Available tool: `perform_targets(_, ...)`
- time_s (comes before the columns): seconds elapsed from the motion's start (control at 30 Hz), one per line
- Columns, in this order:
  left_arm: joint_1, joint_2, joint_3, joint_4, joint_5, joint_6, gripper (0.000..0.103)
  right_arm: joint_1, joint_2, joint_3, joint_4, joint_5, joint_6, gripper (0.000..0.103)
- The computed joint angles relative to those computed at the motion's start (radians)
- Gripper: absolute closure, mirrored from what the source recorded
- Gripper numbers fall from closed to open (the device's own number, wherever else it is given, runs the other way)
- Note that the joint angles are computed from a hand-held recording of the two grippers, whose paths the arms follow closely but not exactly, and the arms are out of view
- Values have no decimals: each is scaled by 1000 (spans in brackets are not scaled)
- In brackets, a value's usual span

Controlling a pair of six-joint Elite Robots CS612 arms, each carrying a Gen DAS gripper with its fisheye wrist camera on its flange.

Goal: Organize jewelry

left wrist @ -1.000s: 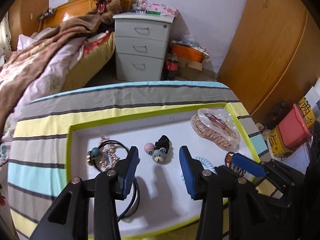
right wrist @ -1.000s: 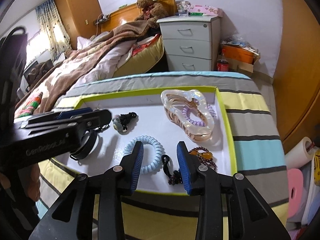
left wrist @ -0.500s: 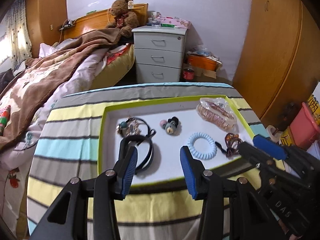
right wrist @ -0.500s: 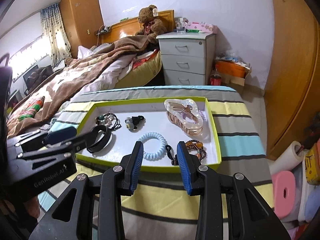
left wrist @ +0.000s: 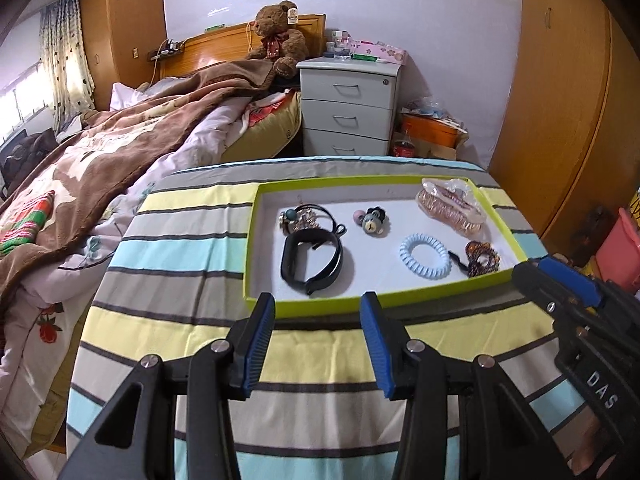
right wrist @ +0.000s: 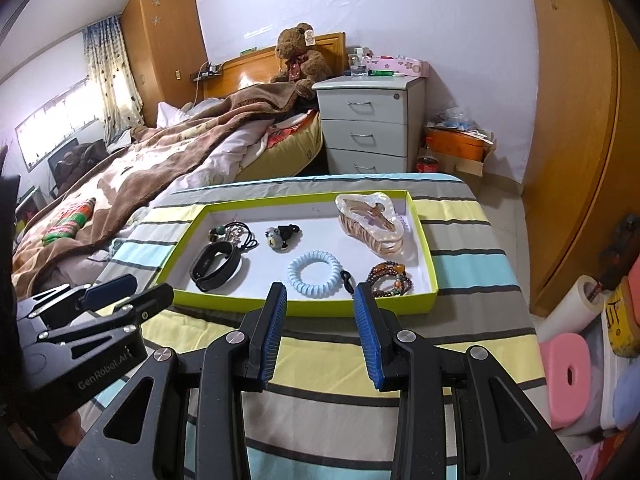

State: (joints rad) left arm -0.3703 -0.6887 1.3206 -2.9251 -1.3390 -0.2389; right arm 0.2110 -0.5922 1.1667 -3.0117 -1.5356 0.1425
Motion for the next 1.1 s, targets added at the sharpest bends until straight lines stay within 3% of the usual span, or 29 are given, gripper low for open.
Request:
perform_targets(0.43, -7, -25, 59, -41, 20, -11, 57, 4, -12, 40, -46, 0, 35, 67)
perform_targets(1.1, -9, -39, 83, -55, 18, -28, 57, 13, -27, 64, -77, -16, 17, 67)
